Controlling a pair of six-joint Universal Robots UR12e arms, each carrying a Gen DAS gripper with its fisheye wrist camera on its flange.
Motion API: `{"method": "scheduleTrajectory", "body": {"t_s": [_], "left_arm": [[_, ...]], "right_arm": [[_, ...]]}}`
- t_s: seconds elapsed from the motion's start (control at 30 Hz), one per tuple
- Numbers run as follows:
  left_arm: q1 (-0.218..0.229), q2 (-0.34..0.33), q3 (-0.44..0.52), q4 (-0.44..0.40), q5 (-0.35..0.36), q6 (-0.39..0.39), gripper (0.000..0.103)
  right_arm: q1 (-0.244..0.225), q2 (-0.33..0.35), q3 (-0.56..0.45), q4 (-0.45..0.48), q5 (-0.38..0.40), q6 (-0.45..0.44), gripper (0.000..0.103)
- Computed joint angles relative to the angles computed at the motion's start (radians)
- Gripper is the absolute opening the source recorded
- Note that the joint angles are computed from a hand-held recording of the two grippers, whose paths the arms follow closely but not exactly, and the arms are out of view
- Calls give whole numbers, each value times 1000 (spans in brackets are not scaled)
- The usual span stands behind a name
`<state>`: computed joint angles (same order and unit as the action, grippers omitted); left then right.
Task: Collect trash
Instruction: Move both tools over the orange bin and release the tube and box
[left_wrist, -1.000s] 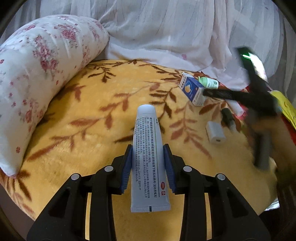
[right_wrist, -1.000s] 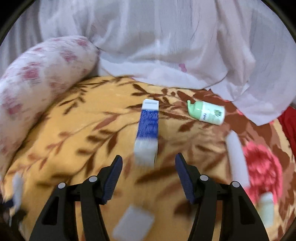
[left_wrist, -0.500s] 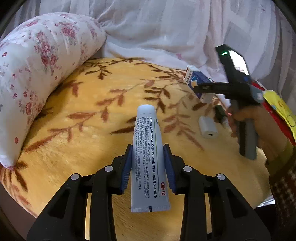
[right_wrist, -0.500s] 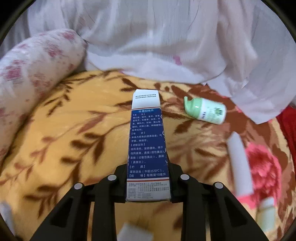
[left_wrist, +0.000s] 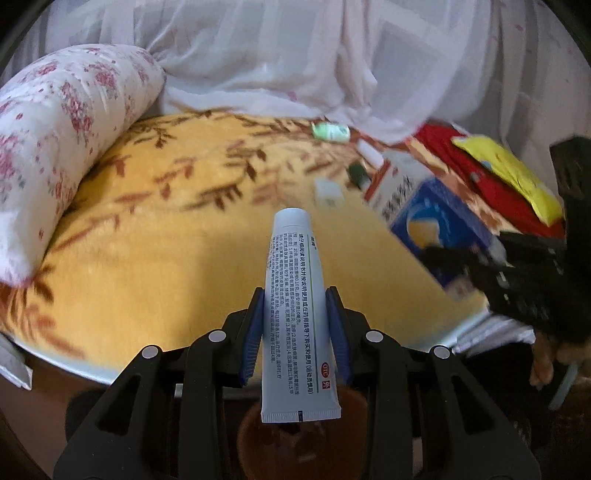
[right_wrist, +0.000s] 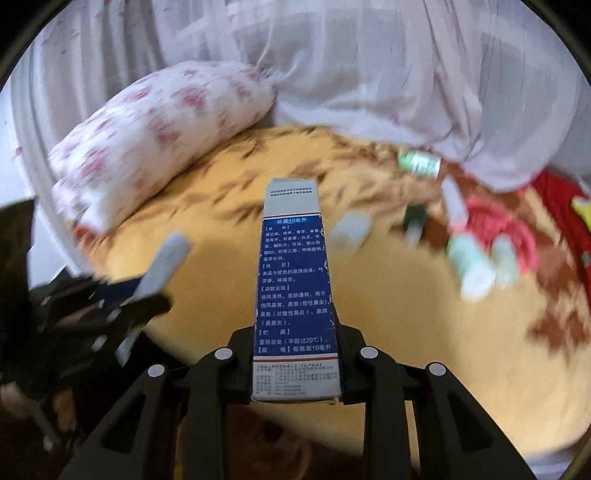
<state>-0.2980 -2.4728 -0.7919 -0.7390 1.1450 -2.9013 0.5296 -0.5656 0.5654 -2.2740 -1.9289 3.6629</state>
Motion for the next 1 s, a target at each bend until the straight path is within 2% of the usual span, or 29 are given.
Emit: {"method": "scheduleTrajectory", "body": {"t_s": [0.1,0.2,0.3,0.47,0.5,0.53,0.57,0.6,0.7,0.83,1.0], "left_arm": [[4,46,-85,-38,-5,31,33],[7,79,-147,-97,-1,67,33],[10,101,-191,-151,9,101,33],[13,113,-207,-218,19,133,33],[14,113,-206,-229,19,131,37],[15,113,-204,-238,19,127,42],[16,114,-204,-232,29,112,55],[17,115,-206,-220,33,97,65],[25,117,-210,-170,16,54,67],[27,106,-190,-136,10,32,67],[11,61,-104,-109,3,12,67]], "right_arm": [[19,-44,108,-19,79,57,29],[31,-56,153,-10,141,91,29],[40,-45,161,22,211,109,29],[45,-31,162,64,276,126,31],[43,-28,158,77,291,127,37],[43,-27,159,83,303,134,56],[42,-30,163,86,297,142,64],[44,-32,167,92,280,159,67],[41,-46,190,76,244,187,67],[34,-76,240,-10,168,204,67],[26,-93,246,-89,-8,166,67]]}}
